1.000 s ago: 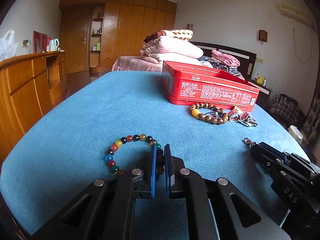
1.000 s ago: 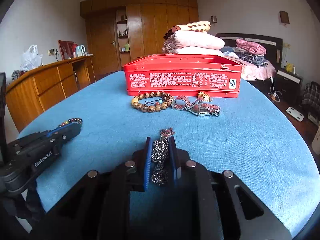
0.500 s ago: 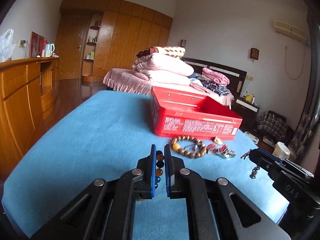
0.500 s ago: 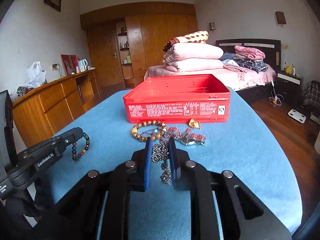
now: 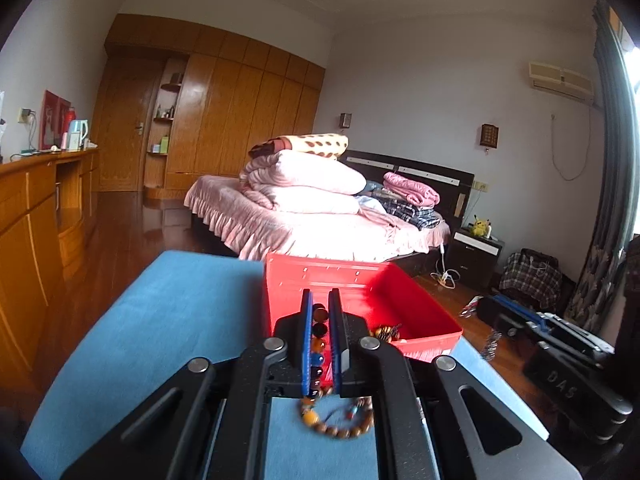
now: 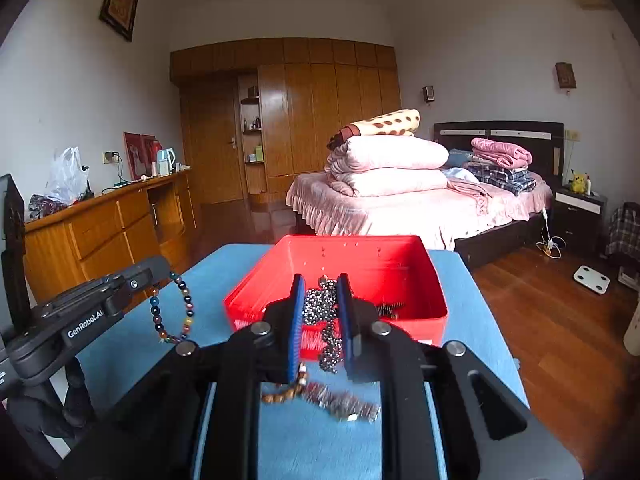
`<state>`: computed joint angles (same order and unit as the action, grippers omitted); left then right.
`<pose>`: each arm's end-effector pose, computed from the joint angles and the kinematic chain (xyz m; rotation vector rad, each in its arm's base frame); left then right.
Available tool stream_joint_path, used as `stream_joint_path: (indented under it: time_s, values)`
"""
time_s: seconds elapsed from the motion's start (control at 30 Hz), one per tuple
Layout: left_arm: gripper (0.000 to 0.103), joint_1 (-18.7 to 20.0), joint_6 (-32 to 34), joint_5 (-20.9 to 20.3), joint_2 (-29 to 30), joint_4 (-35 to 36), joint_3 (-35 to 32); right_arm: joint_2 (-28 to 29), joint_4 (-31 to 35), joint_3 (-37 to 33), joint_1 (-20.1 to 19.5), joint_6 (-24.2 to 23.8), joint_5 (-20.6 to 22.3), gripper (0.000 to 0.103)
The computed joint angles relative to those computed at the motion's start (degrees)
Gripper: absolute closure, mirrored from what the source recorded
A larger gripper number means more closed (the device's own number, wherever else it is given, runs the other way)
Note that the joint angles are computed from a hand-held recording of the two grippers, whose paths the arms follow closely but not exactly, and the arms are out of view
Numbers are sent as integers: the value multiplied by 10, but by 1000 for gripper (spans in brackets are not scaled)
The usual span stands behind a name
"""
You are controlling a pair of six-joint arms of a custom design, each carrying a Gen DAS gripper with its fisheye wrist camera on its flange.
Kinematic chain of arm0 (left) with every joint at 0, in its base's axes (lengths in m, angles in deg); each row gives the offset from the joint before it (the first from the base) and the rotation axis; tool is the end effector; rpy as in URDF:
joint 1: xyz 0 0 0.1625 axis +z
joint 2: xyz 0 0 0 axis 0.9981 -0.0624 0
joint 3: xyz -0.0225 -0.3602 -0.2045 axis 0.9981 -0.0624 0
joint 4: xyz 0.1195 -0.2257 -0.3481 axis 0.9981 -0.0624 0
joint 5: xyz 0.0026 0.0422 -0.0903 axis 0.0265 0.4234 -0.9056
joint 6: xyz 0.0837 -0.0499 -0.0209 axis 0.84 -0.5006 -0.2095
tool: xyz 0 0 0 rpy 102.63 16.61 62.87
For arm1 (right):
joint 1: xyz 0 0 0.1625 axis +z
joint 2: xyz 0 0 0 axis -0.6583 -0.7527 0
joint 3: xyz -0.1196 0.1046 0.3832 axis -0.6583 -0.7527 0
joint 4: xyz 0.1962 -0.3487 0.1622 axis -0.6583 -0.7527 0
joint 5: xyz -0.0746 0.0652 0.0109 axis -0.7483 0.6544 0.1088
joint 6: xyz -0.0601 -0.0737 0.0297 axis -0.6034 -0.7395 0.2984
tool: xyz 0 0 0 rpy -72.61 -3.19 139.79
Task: Organize jewelry
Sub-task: 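Carry both items over the red tin and open both tools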
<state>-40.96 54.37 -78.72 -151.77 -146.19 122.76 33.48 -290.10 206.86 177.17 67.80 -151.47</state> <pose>-0.0360 -0.3196 0.3635 0.7156 2.2414 -1.5043 0.4076 -0.3045 0.0290 0.8062 -2.1709 1.3844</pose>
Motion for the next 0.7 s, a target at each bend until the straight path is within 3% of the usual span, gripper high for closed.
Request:
stream_joint_path:
  time_s: [0.33, 0.7]
  values:
    - [96, 50, 60, -50, 198, -154, -81, -1, 31, -61, -52, -40, 30, 88]
    - [96, 124, 71, -74, 330, -172, -153, 13, 83, -96, -112, -8, 48, 88]
